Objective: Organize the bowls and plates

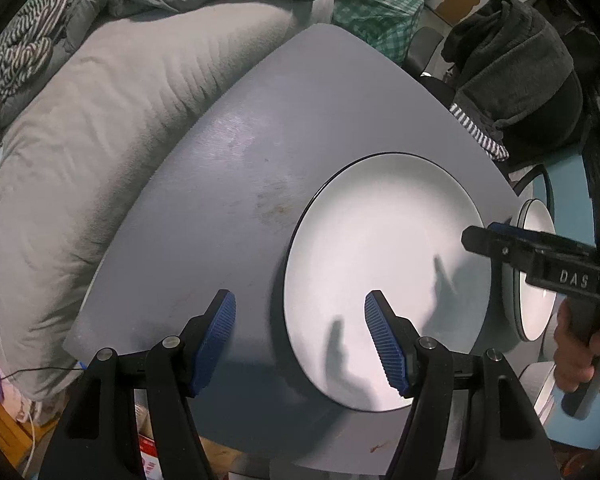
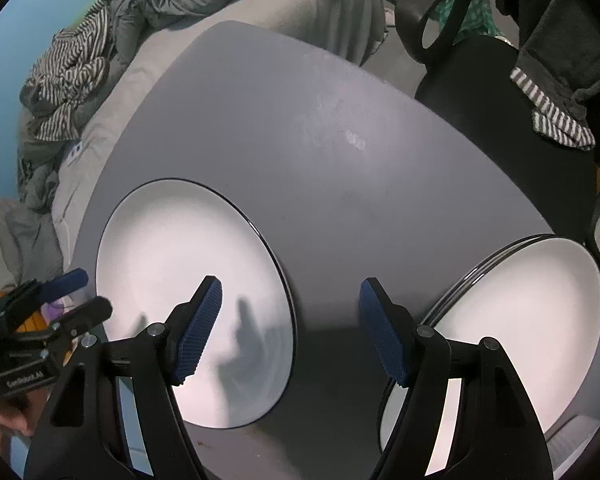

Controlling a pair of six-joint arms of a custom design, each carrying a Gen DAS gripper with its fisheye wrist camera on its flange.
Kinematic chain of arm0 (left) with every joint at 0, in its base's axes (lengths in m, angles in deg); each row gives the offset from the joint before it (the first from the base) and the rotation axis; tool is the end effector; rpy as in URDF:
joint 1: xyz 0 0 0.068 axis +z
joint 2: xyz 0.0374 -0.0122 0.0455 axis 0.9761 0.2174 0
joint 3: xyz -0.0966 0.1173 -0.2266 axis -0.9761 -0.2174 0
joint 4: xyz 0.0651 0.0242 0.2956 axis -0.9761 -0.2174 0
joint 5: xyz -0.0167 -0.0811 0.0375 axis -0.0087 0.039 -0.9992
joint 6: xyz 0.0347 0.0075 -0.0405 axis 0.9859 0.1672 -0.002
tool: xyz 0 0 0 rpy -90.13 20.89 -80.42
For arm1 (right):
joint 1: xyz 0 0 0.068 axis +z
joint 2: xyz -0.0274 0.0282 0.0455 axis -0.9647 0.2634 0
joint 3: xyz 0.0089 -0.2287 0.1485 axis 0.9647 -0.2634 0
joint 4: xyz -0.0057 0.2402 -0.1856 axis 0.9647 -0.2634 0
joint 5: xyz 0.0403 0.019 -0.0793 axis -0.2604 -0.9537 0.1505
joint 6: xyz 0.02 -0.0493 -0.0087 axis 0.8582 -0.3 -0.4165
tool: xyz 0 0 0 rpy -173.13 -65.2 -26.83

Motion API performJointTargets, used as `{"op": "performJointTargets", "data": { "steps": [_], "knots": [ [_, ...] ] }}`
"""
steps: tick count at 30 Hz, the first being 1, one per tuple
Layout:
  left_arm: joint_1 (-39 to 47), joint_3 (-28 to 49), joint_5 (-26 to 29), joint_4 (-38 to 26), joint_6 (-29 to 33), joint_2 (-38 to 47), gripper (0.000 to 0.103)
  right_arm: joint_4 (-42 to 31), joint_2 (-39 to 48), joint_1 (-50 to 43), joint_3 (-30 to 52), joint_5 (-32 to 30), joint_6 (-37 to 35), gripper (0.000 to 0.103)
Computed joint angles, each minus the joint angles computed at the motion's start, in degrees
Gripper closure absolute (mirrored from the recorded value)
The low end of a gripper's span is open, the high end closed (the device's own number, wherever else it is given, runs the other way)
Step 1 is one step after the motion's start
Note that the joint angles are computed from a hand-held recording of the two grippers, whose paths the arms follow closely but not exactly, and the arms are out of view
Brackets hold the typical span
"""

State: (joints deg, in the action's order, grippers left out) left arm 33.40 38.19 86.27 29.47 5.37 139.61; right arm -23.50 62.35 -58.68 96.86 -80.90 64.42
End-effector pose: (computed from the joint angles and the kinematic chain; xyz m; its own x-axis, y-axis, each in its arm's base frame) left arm 0.2143 -0.2067 0.2193 -0.9138 -0.3873 -0.1226 -0.3508 0.9045 -0.2427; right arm 0.3333 0.1059 0.2451 -0.8743 -0.4748 -0.1008 -0.4839 0.8367 0.2563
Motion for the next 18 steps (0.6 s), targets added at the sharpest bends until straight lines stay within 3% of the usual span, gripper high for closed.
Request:
{"op": "performJointTargets", "data": {
  "steps": [12, 15, 18],
  "knots": [
    [1.79, -0.27, 2.20, 1.73, 1.43, 1.67, 0.036, 2.16, 0.08, 0.43, -1.85, -0.49, 0.31, 0.031],
    [2.13, -0.58, 2.94, 2.09, 1.49, 1.35, 0.043, 3.00, -0.97, 1.21, -3.04, -0.33, -0.29, 0.037],
    [2.30, -0.31, 3.55, 2.06, 1.98, 1.96, 0.053, 2.39, -0.69, 2.23, -3.27, 0.08, -1.45, 0.051]
  ]
}}
